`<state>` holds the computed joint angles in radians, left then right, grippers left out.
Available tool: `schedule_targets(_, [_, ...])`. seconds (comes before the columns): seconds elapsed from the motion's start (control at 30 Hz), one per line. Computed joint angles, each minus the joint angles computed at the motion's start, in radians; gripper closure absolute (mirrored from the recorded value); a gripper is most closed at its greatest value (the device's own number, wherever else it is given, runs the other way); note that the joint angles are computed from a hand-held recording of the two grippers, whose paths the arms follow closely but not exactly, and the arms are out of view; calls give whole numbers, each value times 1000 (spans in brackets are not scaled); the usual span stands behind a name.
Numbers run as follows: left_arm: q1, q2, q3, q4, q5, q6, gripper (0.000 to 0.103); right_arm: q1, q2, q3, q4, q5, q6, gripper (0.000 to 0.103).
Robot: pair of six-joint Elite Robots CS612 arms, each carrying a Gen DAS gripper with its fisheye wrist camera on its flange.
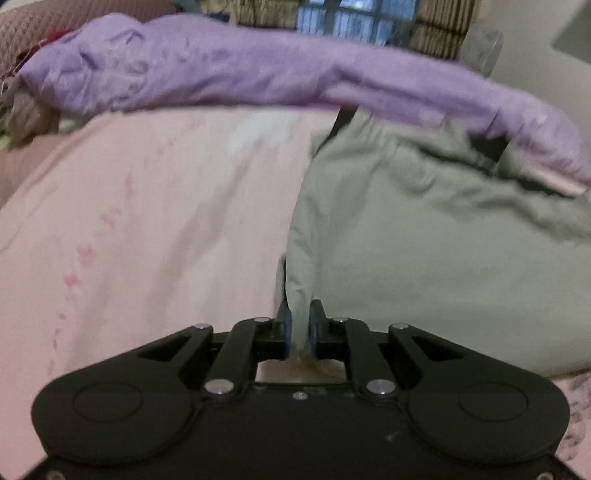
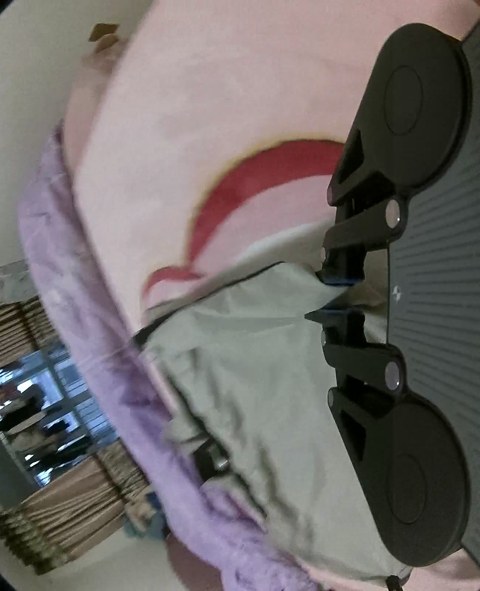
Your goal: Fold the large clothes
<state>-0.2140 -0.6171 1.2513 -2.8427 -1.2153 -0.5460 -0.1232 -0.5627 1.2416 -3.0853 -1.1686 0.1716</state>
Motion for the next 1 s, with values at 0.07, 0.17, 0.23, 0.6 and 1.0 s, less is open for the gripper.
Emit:
schedule_targets(0.07, [-3, 14, -15, 5, 19, 2, 92, -3, -2, 15, -28, -4, 44, 70])
schedule_targets(0.17, [-12, 22, -41, 31, 74, 26, 73, -7, -18, 37, -71, -31, 124, 45])
schedule_targets(0.23, [-22, 11, -33, 41, 140, 28, 37, -4, -31, 56, -91, -78, 129, 35])
schedule_targets(0.6, [-41, -32, 50, -135, 118, 95, 3, -31, -23, 85, -61, 137, 323, 35])
schedule_targets(1.0, [-49, -13, 20, -25, 149, 140, 3, 7, 21, -33, 16, 23, 182, 87])
